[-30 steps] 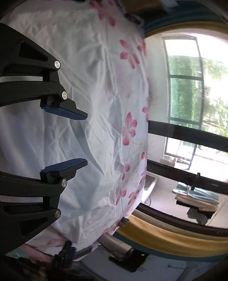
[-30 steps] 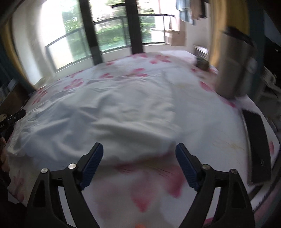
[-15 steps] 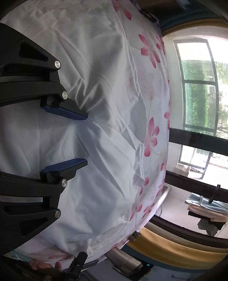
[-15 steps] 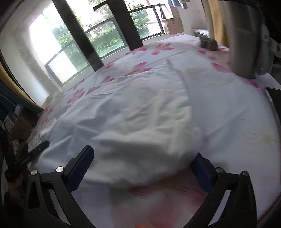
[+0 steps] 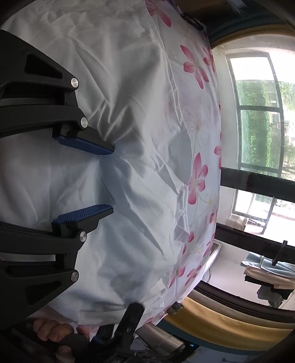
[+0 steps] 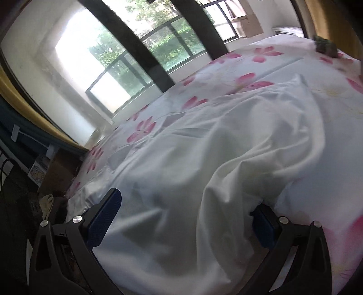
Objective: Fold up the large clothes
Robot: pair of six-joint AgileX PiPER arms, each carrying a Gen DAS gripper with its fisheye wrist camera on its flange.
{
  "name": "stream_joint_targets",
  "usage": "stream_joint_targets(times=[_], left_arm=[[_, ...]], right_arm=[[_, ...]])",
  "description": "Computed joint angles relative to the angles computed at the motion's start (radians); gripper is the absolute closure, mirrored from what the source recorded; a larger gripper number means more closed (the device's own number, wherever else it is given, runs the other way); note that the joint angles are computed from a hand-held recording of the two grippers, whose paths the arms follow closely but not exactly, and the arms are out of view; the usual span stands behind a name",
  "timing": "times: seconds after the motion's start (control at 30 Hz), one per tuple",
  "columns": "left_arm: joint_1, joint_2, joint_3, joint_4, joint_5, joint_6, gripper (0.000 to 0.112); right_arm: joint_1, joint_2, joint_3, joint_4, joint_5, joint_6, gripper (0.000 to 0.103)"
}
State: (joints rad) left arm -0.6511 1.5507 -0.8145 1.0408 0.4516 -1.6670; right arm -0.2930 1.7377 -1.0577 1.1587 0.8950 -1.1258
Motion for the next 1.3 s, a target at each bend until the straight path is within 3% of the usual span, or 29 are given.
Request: stream_joint_targets(times=[0.03, 0.1, 0.17, 0.2, 0.23, 0.27, 0.4, 0.67, 0.83, 0.97, 1.13, 1.3], left_arm=[[-0.005, 0.003, -0.004, -0.003, 0.007, 0.006, 0.064], [-0.009, 0.006, -0.008, -0.008, 0.014, 0.013, 0.064], [-0.008, 0.006, -0.008, -0.010, 0.011, 0.017, 0.064], [-0.010, 0.007, -0.010, -0.011, 0.011, 0.018, 0.064], [-0.009, 0.007, -0.010, -0.011, 0.009, 0.021, 0.064], [-0.008, 0.006, -0.009, -0.009, 0.003, 0.024, 0.064], [0.002, -0.001, -0.001, -0.001, -0.014, 0.022, 0.064], [0.100, -0.111, 0.068, -0.146, -0.180, 0.211, 0.064], [0.092, -0.247, 0.127, -0.040, -0.149, 0.146, 0.064], [0.119, -0.354, 0.181, -0.051, -0.121, 0.183, 0.064], [0.197, -0.477, 0.253, -0.170, -0.103, 0.341, 0.064], [0.356, -0.610, 0.332, -0.425, -0.116, 0.643, 0.064]], right_arm=[[0.028, -0.005, -0.002, -0.026, -0.036, 0.018, 0.034], [0.050, 0.000, -0.009, -0.030, -0.053, 0.003, 0.040], [0.049, -0.003, -0.016, -0.029, -0.048, -0.013, 0.054], [0.047, -0.008, -0.018, -0.026, -0.041, -0.023, 0.063], [0.048, -0.019, -0.020, -0.024, -0.037, -0.035, 0.080], [0.055, -0.032, -0.028, -0.038, -0.031, -0.033, 0.086], [0.113, -0.094, -0.042, -0.091, -0.072, -0.007, 0.088], [0.236, -0.203, -0.076, -0.215, -0.140, 0.116, 0.088], [0.333, -0.249, -0.089, -0.325, -0.195, 0.207, 0.088], [0.426, -0.273, -0.097, -0.415, -0.238, 0.284, 0.088], [0.542, -0.269, -0.105, -0.509, -0.286, 0.384, 0.088], [0.672, -0.248, -0.105, -0.595, -0.330, 0.477, 0.088]])
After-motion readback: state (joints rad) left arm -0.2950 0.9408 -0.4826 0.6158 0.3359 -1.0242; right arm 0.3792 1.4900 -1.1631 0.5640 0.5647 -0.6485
